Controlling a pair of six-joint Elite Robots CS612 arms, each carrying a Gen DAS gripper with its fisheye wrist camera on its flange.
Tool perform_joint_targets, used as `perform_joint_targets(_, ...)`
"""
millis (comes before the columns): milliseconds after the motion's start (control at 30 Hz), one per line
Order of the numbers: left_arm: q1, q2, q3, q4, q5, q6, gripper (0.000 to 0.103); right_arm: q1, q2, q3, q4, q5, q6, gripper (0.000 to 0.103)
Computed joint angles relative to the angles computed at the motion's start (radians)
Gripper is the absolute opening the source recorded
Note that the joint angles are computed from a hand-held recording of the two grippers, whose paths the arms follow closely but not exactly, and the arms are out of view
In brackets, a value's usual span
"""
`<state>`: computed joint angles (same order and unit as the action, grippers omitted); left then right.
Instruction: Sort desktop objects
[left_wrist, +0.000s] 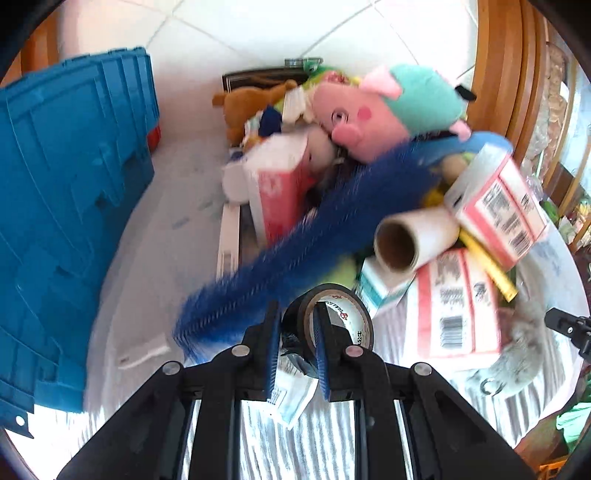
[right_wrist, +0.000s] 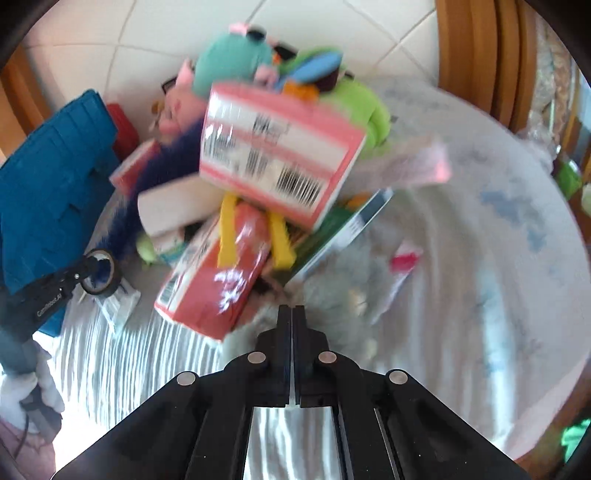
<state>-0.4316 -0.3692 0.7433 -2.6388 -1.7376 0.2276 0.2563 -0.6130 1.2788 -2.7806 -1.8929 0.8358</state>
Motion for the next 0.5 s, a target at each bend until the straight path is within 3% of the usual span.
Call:
perform_joint_targets(100, 0.007, -0.028, 0.059, -0.032, -0.014, 0.013, 0.017, -0.005, -0.019, 0.026, -0.008, 0.021, 0.009, 0.004)
perform_joint_targets(167, 0.011, -0.007, 0.015, 0.016, -0.021, 0.018, 0.017, -0.004, -0.025, 0.036, 0.0, 0.03, 0.013, 0.01)
perform_joint_targets(200, 0.012, 0.003, -0.001, 0.037, -0.025, 0.018, 0.017, -0.004, -0.025, 0.039, 0.006, 0.042, 0.012, 0.027)
perform_joint_targets(233, 0.01, 0.005, -0.002, 0.054, -0.025, 0.018, 0.017, -0.004, -0.023, 0.04, 0.013, 0.054, 0.015, 0.062)
perform_joint_targets(300, 0.008, 0.001, 0.018, 0.075, -0.016, 0.022, 0.017, -0.002, -0.014, 0.047, 0.004, 0.079, 0.016, 0.092)
perform_joint_targets(500, 0.001, 0.017, 0.014, 0.117, 0.007, 0.03, 0.017, 0.0, 0.046, -0.028, 0.062, 0.1, -0.002, 0.089)
